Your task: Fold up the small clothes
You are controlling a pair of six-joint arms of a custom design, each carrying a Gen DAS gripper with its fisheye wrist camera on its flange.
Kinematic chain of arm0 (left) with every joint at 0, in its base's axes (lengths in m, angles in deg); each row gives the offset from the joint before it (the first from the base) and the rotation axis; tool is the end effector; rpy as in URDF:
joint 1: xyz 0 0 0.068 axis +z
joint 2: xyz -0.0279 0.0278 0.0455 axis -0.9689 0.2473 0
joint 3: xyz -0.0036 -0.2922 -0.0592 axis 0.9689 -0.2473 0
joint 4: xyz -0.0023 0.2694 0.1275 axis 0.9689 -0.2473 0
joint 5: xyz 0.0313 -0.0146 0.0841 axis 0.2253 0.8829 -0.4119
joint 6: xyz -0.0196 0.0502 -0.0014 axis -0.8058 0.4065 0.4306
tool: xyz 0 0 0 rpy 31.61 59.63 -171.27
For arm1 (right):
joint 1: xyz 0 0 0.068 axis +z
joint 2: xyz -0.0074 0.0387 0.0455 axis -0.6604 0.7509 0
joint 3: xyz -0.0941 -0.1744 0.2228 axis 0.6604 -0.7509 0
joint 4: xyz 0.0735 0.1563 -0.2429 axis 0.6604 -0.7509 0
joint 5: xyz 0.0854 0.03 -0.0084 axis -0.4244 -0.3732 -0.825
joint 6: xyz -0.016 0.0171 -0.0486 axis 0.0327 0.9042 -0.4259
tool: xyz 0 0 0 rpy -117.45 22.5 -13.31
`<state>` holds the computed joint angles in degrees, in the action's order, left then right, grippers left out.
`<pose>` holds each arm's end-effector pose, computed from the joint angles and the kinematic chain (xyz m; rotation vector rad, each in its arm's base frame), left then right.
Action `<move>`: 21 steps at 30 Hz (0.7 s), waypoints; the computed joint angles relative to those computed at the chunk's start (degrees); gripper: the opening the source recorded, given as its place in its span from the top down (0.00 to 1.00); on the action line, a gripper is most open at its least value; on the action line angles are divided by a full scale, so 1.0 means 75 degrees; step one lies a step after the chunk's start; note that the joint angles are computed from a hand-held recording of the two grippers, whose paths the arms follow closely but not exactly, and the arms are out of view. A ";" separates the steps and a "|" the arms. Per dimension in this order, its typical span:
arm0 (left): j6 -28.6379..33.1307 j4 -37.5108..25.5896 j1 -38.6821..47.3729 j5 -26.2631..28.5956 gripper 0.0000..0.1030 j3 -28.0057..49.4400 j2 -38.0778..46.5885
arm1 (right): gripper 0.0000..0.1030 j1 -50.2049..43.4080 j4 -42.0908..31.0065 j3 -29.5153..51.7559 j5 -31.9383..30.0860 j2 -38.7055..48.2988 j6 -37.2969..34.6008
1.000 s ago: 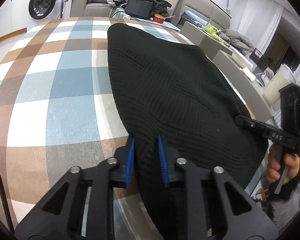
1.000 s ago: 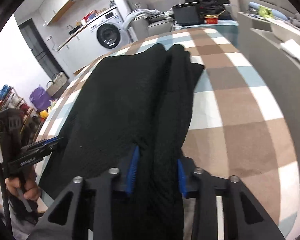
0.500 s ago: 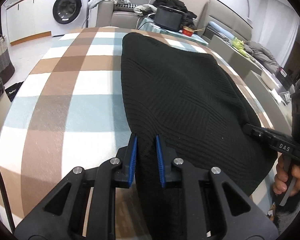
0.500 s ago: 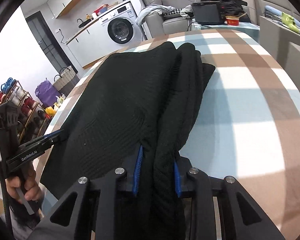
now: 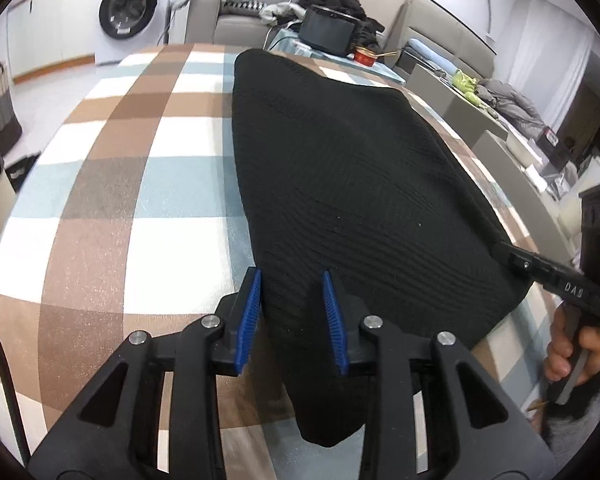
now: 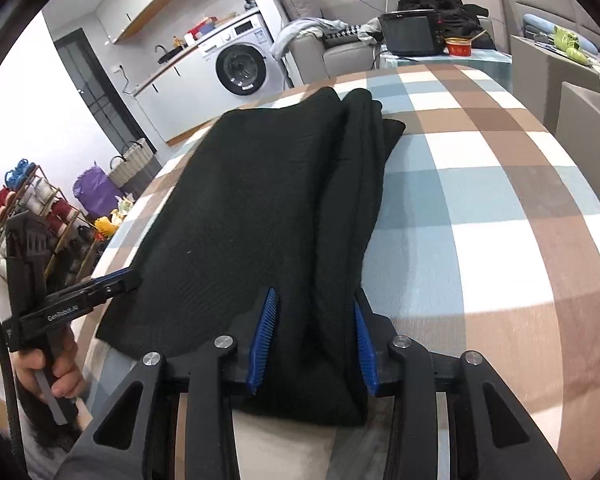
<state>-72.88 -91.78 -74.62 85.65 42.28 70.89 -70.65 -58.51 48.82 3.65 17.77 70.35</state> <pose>0.2226 -0.0102 0.2627 0.2937 2.4512 -0.4636 0.2027 -0.0889 0.1658 0.0155 2.4029 0.4960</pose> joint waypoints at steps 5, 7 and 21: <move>-0.0133 0.0124 -0.0329 -0.0335 0.82 0.0044 0.0041 | 0.77 0.0380 0.0229 -0.0092 0.0345 -0.0072 0.0410; -0.0216 0.0239 -0.0363 -0.0415 0.82 0.0166 0.0213 | 0.78 0.0582 0.0449 -0.0077 0.0496 0.0018 0.0555; -0.0177 0.0664 -0.0459 -0.0887 0.81 0.0427 0.0520 | 0.67 0.1166 0.1127 0.0445 0.1032 0.0731 0.1186</move>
